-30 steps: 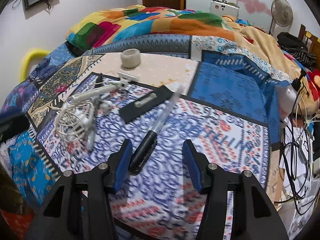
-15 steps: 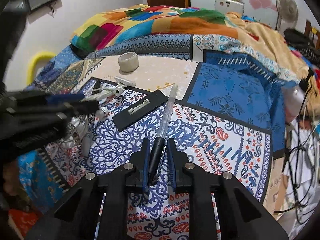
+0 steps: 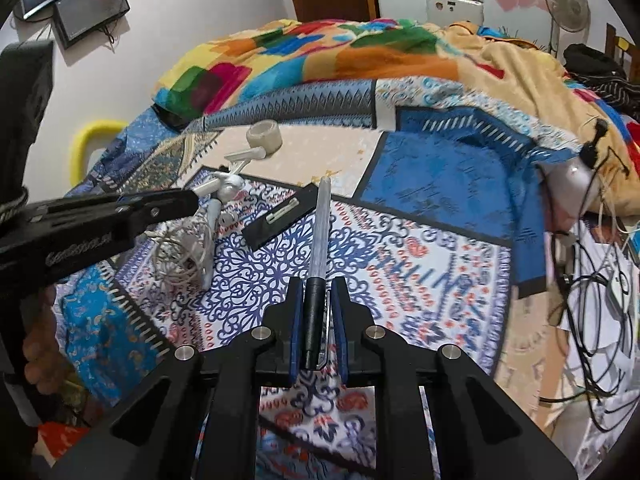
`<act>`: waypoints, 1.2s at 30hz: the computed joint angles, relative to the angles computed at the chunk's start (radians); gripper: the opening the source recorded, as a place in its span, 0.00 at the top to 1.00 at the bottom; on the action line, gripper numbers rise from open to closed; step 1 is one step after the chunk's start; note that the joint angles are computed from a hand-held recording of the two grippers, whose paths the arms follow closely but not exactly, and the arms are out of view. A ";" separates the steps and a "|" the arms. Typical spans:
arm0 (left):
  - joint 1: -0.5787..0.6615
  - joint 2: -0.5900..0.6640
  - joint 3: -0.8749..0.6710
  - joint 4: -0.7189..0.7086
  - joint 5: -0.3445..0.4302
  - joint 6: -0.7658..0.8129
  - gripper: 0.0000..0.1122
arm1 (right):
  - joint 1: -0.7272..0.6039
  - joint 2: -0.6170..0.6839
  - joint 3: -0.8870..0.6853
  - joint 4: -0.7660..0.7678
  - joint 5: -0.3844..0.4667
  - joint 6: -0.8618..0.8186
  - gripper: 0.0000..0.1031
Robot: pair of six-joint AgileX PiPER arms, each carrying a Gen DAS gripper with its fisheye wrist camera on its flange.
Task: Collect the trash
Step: 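Lift the pen and razor and carry both tools over the white bin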
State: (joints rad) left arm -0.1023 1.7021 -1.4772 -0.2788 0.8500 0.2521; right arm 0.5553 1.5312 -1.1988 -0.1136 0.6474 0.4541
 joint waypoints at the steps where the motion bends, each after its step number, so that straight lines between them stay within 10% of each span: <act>1: -0.005 -0.032 0.012 0.001 0.006 -0.008 0.93 | 0.002 -0.017 -0.001 -0.014 0.013 0.010 0.87; 20: 0.015 -0.355 0.050 -0.039 0.170 -0.096 0.93 | 0.187 -0.263 -0.152 -0.269 0.303 0.209 0.88; 36: -0.079 -0.348 0.355 -0.076 0.065 -0.139 0.93 | 0.259 -0.310 -0.133 -0.328 0.374 0.241 0.88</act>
State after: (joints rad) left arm -0.1813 1.3538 -1.1227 -0.3545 0.9148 0.1130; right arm 0.8143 1.2209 -1.3322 -0.4415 1.0217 0.6948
